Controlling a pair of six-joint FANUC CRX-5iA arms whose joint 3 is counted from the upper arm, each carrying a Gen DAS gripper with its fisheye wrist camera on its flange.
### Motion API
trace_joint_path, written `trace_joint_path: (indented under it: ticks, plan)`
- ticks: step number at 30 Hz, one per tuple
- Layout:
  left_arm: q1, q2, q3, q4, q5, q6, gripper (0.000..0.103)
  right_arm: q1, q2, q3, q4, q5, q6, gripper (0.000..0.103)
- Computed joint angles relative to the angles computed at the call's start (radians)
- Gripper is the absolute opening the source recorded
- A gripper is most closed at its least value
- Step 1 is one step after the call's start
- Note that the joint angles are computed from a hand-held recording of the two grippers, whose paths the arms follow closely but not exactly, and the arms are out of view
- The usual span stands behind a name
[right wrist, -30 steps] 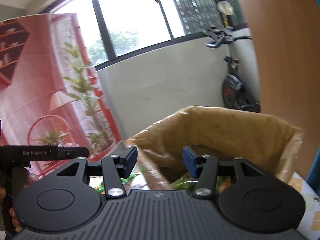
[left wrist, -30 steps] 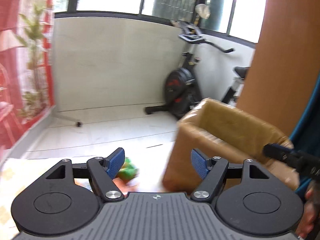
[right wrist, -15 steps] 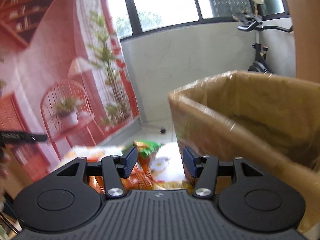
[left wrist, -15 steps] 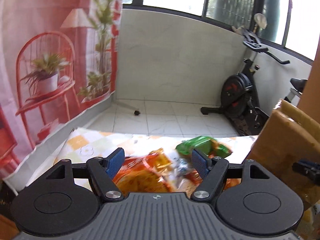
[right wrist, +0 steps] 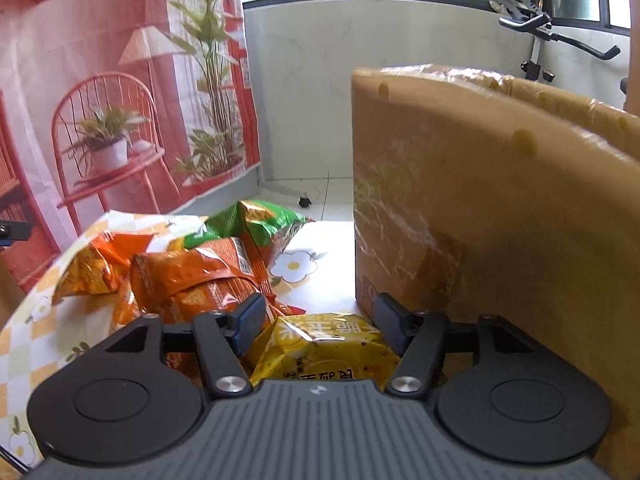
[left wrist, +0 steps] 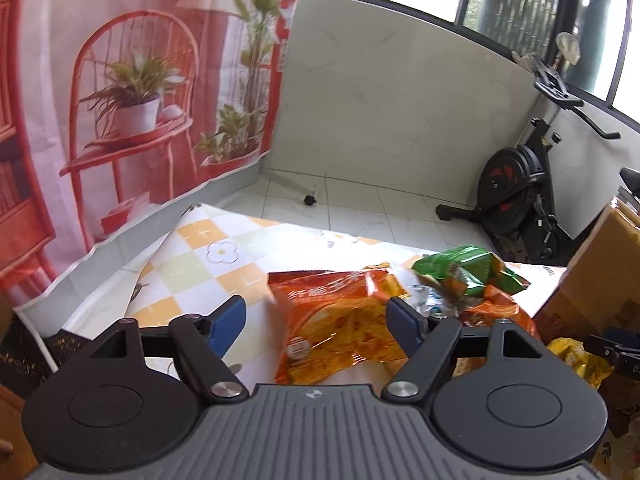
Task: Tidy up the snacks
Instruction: 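Move both tools back from the box toward the snack pile, then grasp the orange corn-chip bag with the left tool while the right tool grasps the yellow bag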
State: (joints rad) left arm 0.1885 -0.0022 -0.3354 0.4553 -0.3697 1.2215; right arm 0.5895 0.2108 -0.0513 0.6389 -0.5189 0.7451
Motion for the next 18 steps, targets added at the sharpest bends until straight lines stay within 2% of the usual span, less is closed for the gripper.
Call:
trace_joint_path:
  ticks: [7,9,18]
  plan:
    - [0.019,0.019,0.016,-0.028,-0.026,0.068,0.084,-0.008,0.058,0.054,-0.032,-0.045,0.07,0.071]
    - [0.018,0.024,0.016,-0.024,-0.024,0.069,0.084,-0.007,0.067,0.071,-0.067,-0.058,0.111,0.074]
    - [0.016,0.042,0.011,0.014,-0.035,0.054,0.086,0.002,0.073,0.065,-0.065,-0.113,0.121,0.085]
